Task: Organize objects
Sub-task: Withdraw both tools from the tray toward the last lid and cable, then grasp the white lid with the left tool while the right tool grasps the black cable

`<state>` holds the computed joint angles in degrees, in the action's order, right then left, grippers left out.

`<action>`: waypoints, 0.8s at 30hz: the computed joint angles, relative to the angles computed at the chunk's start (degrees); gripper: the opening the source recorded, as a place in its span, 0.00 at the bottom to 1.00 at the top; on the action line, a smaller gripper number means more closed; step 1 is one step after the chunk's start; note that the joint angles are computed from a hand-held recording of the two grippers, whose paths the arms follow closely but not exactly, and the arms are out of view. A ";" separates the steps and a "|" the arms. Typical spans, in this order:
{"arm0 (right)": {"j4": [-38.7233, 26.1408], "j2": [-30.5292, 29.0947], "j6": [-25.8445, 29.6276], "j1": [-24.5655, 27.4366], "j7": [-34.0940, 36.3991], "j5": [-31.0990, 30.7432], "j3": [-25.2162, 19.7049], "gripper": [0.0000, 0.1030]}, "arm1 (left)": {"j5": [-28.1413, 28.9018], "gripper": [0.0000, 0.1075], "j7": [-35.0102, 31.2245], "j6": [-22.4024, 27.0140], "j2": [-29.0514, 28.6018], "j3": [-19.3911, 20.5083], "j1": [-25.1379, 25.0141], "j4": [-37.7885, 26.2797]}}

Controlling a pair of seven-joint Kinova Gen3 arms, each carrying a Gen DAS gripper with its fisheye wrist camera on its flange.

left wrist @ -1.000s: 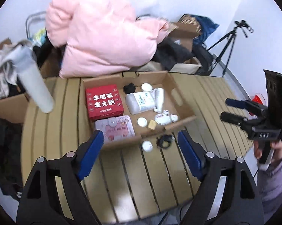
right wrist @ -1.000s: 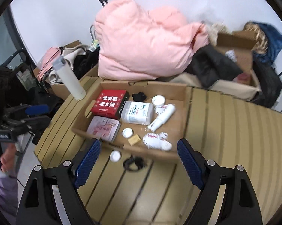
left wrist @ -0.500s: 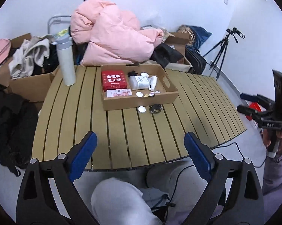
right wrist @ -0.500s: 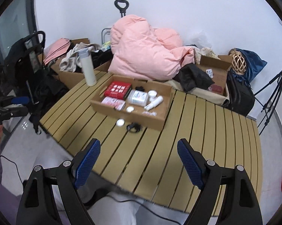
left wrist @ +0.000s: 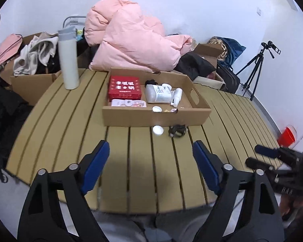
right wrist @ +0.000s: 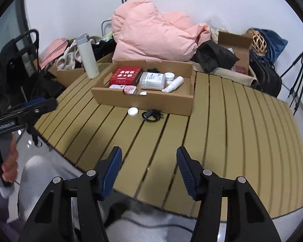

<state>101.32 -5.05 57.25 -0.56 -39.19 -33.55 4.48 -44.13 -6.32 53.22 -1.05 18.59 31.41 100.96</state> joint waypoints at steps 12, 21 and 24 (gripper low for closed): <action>-5.06 18.54 -8.99 -0.19 -5.86 -4.63 -7.16 0.48 | 2.77 0.53 -5.40 -12.77 16.74 -9.81 0.61 -3.93; -10.50 26.52 -14.32 -0.01 -10.99 0.42 -12.45 0.48 | 4.40 0.47 -5.02 -19.33 20.72 -18.52 3.64 -3.63; -11.31 27.61 -15.57 -0.39 -11.69 2.50 -13.33 0.47 | 4.30 0.45 -6.16 -22.17 20.45 -19.61 3.52 -2.50</action>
<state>90.01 22.56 41.68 -0.95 -50.88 -31.04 -8.85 -39.83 -12.48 31.05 19.40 -1.01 34.93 98.45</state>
